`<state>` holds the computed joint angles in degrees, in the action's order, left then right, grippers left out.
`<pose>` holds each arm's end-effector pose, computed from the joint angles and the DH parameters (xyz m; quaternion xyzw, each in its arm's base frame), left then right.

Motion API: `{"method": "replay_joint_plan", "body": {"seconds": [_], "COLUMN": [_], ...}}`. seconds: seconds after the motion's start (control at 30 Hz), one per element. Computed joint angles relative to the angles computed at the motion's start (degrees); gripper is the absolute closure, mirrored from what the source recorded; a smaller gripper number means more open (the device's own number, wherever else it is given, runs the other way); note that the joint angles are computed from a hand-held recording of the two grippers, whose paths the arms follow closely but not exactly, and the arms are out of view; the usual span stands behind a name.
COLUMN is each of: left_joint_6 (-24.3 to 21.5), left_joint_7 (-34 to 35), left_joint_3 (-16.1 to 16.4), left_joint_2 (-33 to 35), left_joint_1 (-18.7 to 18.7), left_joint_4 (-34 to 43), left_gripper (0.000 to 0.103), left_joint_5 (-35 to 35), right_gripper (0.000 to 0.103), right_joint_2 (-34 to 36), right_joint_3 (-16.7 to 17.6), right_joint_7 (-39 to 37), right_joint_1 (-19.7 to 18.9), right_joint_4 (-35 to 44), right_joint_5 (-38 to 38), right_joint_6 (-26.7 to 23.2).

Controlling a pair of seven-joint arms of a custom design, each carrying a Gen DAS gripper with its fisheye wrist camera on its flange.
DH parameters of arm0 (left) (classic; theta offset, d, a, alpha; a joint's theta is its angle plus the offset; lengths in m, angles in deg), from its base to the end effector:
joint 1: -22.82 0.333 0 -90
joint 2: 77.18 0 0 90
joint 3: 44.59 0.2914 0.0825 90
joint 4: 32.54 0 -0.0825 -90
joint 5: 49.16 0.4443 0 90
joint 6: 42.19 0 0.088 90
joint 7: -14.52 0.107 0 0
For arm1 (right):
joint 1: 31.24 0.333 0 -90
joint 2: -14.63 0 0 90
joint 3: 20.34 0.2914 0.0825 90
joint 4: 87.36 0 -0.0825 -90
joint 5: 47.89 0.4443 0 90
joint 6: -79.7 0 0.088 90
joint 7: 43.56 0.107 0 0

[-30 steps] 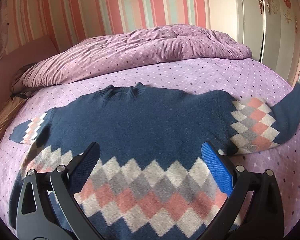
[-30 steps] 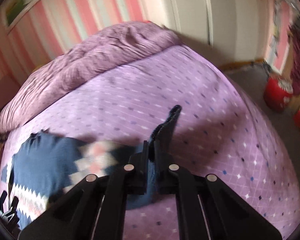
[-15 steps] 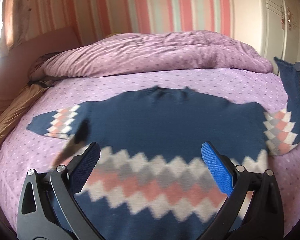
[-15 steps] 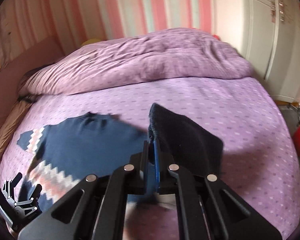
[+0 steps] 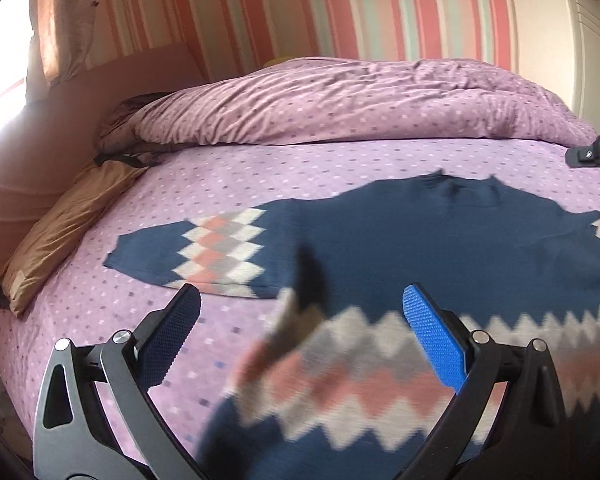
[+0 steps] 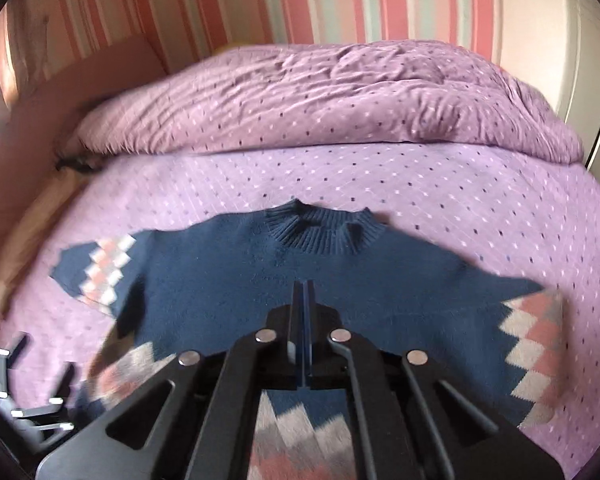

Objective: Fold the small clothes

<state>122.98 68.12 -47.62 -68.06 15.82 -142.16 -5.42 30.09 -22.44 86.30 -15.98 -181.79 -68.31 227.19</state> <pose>0.6702 -0.1576 0.4428 -0.5719 0.6979 -0.2569 0.3462 0.7164 0.1760 0.4863 -0.5846 0.7331 -0.2358 0.2552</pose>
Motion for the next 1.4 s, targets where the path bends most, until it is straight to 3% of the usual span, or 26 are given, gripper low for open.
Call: {"method": "replay_joint_plan", "body": {"seconds": [0.07,0.13,0.2,0.23,0.4,0.63,0.77,0.97,1.2,1.23,1.27,1.3,1.4], "left_joint_6": [0.9,1.5,2.0,2.2,3.4,4.6,4.9,5.6,5.4,5.3,5.3,5.3,5.7], "left_joint_7": [2.4,4.6,7.4,8.0,8.8,9.4,9.3,10.9,12.7,12.9,12.9,13.1,13.5], "left_joint_3": [0.1,0.2,0.0,0.1,0.5,0.5,0.8,0.8,1.1,1.1,1.2,1.3,1.4], "left_joint_2": [0.2,0.3,0.6,0.7,0.4,-0.3,-0.3,0.0,1.1,1.2,1.2,1.3,1.2], "left_joint_1": [1.1,2.0,2.9,2.9,2.5,2.1,1.9,2.6,2.6,2.6,2.5,2.4,2.3], "left_joint_4": [-0.3,-0.8,-1.2,-1.5,-3.2,-4.6,-4.5,-4.3,-3.9,-3.9,-3.9,-3.8,-4.0], "left_gripper": [0.003,0.003,0.003,0.003,0.003,0.003,0.003,0.003,0.003,0.003,0.003,0.003,0.003], "left_joint_5": [-1.8,-3.8,-6.7,-7.2,-9.2,-10.3,-10.1,-11.7,-13.5,-13.6,-13.6,-13.7,-13.9], "right_gripper": [0.103,0.093,0.011,0.010,0.011,0.013,0.027,0.026,0.023,0.029,0.053,0.070,0.084], "right_joint_2": [3.3,4.6,4.7,3.7,0.6,3.3,6.8,8.6,10.6,10.6,10.5,10.5,11.5], "right_joint_3": [0.5,0.3,-0.4,-0.8,-0.4,-1.1,-2.1,-1.7,-2.5,-2.5,-2.3,-2.3,-3.3], "right_joint_7": [-0.9,-1.9,-2.6,-2.3,-1.7,2.8,6.2,6.2,5.9,6.0,6.0,6.1,8.2], "right_joint_1": [0.1,0.7,1.3,1.6,0.5,3.5,4.8,3.6,4.4,4.3,3.9,4.0,5.5], "right_joint_4": [3.5,4.4,3.7,1.7,-4.8,-4.1,-0.5,0.9,3.1,3.1,2.9,3.0,4.9], "right_joint_5": [1.2,1.0,-0.5,-1.5,-0.3,-12.8,-16.0,-11.9,-13.3,-12.9,-11.9,-11.9,-14.3], "right_joint_6": [-1.6,-3.1,-4.7,-5.3,-8.9,-13.3,-17.5,-18.6,-19.6,-19.5,-18.8,-18.7,-22.2]}}
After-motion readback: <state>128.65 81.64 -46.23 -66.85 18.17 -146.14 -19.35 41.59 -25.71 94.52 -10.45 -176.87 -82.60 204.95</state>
